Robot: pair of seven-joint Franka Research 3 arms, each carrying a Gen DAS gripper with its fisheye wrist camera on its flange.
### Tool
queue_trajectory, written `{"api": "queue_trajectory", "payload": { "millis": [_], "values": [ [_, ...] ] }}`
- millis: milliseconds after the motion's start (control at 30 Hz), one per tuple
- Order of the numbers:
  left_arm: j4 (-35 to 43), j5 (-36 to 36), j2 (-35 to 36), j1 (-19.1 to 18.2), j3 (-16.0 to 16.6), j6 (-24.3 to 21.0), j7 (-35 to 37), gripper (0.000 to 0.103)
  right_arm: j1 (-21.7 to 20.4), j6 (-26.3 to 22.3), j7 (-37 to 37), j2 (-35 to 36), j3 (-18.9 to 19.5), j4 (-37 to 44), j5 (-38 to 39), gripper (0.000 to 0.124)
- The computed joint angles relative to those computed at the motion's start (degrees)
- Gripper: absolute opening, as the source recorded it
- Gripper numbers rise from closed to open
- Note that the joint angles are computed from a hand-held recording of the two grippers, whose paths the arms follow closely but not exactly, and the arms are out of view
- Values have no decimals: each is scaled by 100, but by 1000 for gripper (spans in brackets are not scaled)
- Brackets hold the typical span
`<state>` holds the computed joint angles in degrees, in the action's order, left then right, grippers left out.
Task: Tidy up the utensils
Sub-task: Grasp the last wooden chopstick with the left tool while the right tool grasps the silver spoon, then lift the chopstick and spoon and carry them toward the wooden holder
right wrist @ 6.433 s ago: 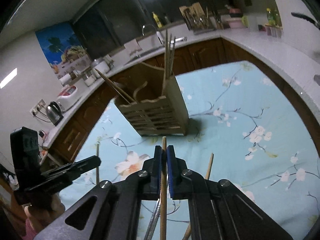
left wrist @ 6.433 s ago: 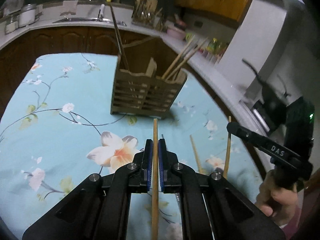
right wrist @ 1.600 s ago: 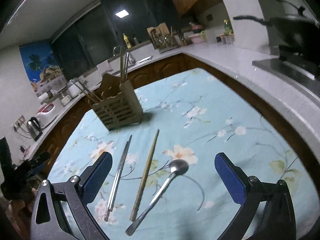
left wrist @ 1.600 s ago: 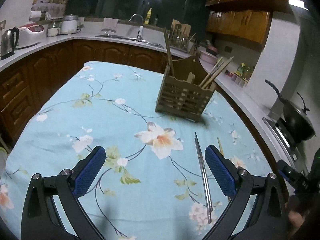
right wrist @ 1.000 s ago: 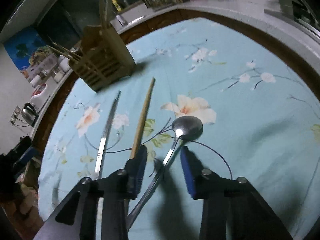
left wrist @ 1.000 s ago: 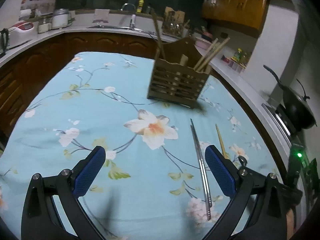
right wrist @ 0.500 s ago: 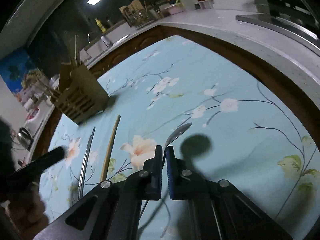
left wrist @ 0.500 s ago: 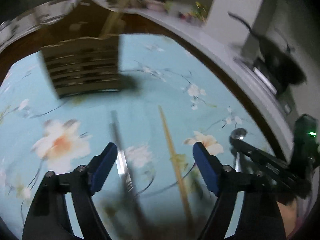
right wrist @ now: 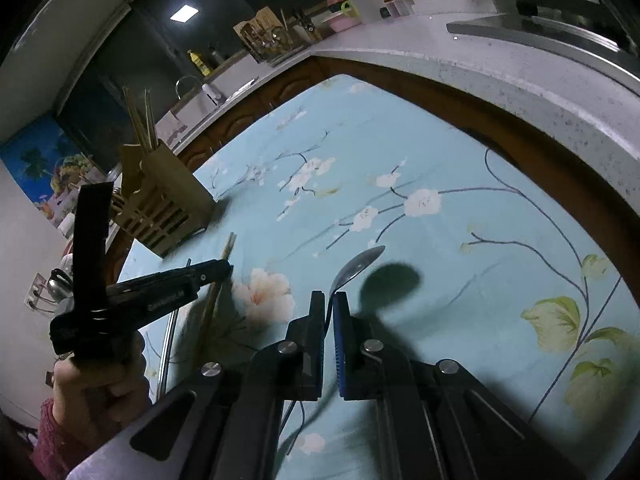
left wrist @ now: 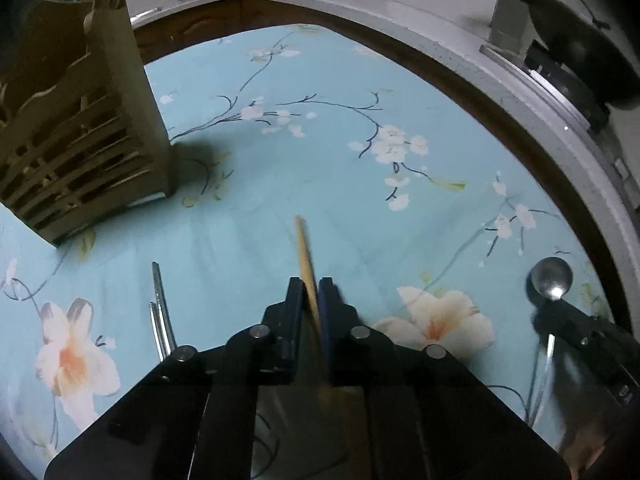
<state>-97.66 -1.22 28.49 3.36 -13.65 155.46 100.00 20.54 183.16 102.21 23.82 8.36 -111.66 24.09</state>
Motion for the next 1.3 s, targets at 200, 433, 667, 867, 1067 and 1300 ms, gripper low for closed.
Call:
{"api": "queue_trajectory", "payload": {
  "millis": [200, 433, 667, 867, 1067, 1300],
  "values": [
    [-503, -1441, -448, 895, -832, 170, 986, 5, -46, 103, -130, -101, 133, -38, -10, 4],
    [-1306, -4091, -1479, 1809, -1517, 254, 2879, 5, 200, 82, -217, -164, -2, 133, -118, 1],
    [-1734, -5822, -2200, 1963, -1214, -121, 3876, 5, 1215, -957, 834, -52, -1311, 413, -869, 30],
    [-1978, -6353, -2464, 1724, -746, -250, 4213, 5, 1722, -1695, 1941, 328, -2008, 868, -2023, 29],
    [-2208, -6802, -2725, 1460, -235, -403, 4503, 5, 1548, -1872, 2246, 626, -1910, 1324, -2688, 5],
    [-2464, -7359, -3132, 1107, 378, -444, 4917, 5, 1061, -1202, 1684, 293, -1124, 1111, -2517, 2]
  ]
}}
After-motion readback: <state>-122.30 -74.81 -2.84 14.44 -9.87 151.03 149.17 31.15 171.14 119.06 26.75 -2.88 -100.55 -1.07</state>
